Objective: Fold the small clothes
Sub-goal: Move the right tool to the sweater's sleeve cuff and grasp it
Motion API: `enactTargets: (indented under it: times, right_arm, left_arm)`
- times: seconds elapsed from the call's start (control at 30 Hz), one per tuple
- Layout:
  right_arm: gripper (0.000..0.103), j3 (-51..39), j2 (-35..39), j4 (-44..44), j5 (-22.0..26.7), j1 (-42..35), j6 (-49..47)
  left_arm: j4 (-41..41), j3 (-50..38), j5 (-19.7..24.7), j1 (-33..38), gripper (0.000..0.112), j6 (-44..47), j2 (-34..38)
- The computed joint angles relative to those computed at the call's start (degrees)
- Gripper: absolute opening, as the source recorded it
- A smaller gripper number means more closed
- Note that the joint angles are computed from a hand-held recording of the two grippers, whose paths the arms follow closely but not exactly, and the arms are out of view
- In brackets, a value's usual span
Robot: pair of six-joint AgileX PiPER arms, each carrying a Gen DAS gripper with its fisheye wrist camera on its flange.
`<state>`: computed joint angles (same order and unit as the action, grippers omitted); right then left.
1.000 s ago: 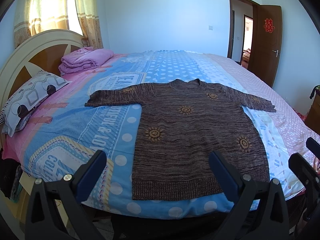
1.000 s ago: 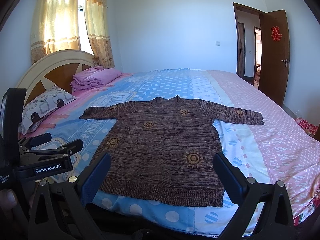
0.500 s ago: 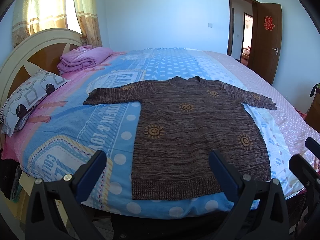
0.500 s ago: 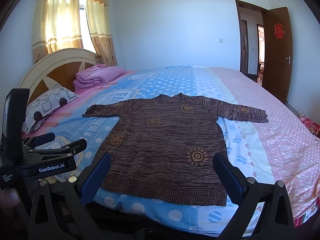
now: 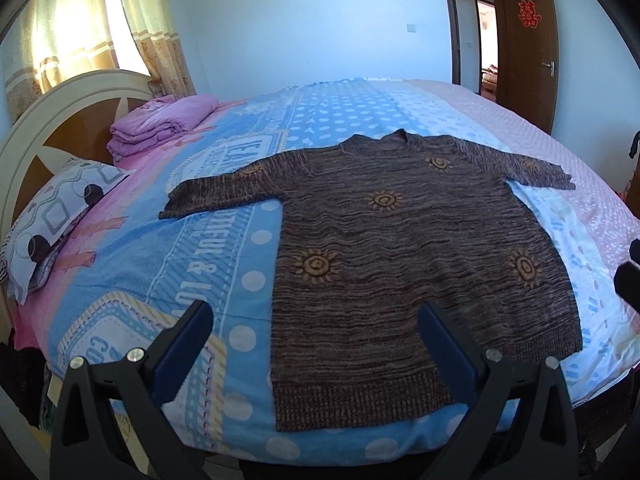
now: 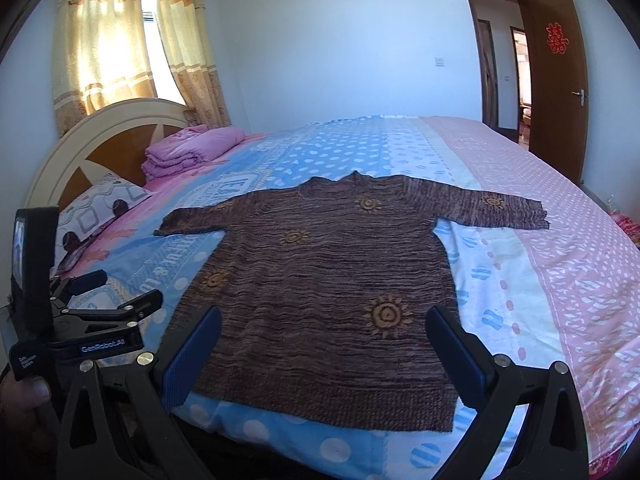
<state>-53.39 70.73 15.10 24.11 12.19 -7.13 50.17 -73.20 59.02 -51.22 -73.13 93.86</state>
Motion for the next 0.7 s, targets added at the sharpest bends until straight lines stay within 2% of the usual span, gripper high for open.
enactTargets:
  times: [0.27, 0.47, 0.7]
  right_arm:
    - [0.102, -6.1, 10.8, 10.0, -0.3, -8.4, -10.7]
    - [0.102, -14.4, 20.6, 8.5, 0.8, -13.5, -9.6]
    - [0.102, -25.4, 30.2, 0.4, 2.3, -16.5, -3.2]
  left_arm:
    - [1.3, -7.2, -1.7, 5.2, 0.103, 6.5, 8.2]
    - [-1.3, -16.2, -2.2, 10.4, 0.103, 14.4, 15.4]
    - [-2.5, -29.3, -1.3, 13.4, 0.103, 20.4, 24.2]
